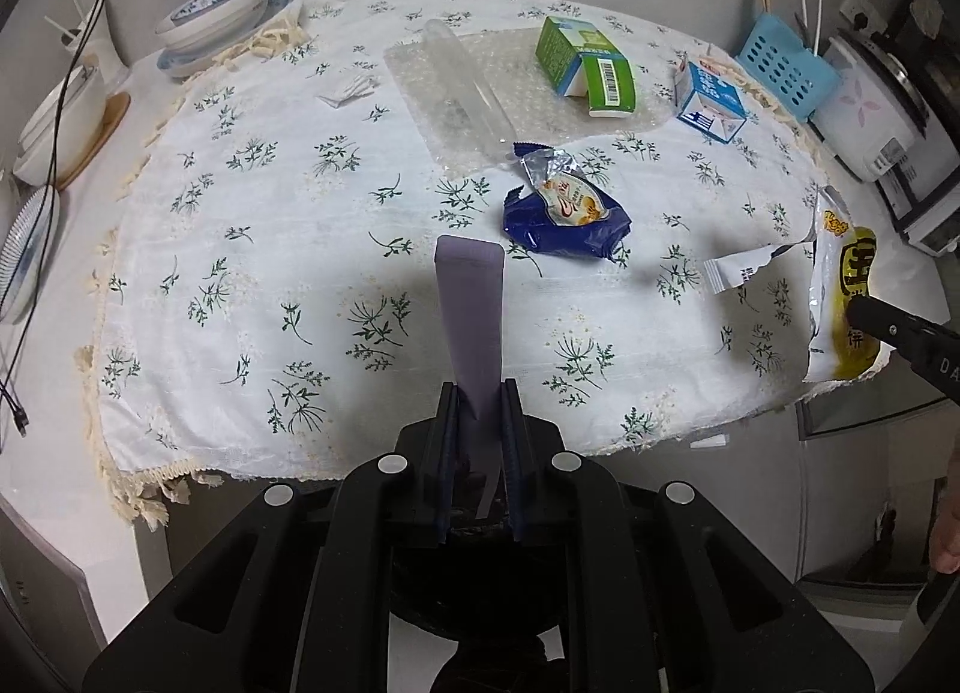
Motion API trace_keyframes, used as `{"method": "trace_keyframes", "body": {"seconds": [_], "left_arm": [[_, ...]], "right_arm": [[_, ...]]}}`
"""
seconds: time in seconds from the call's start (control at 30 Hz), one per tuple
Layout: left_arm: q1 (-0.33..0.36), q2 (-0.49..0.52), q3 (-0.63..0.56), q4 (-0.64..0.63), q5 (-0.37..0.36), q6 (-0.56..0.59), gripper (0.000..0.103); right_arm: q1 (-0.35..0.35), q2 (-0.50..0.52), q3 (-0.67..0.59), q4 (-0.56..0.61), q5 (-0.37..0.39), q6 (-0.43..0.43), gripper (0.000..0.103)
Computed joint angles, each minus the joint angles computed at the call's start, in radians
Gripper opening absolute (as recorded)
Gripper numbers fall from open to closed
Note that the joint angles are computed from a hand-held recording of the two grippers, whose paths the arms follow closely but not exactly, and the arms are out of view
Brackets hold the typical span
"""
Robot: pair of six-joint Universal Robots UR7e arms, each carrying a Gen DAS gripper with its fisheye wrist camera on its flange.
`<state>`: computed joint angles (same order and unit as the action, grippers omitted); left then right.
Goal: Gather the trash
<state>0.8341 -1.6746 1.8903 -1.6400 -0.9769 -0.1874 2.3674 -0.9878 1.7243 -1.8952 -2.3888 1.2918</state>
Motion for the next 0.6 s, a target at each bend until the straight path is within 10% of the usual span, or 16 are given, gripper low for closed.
{"method": "trace_keyframes", "body": {"seconds": [0.6], "left_arm": [[-0.040,-0.151,0.062,0.078,-0.038,0.000,0.013]], "right_arm": [[0.095,0.062,-0.021,-0.021,0.021,0.031,0.015]]}}
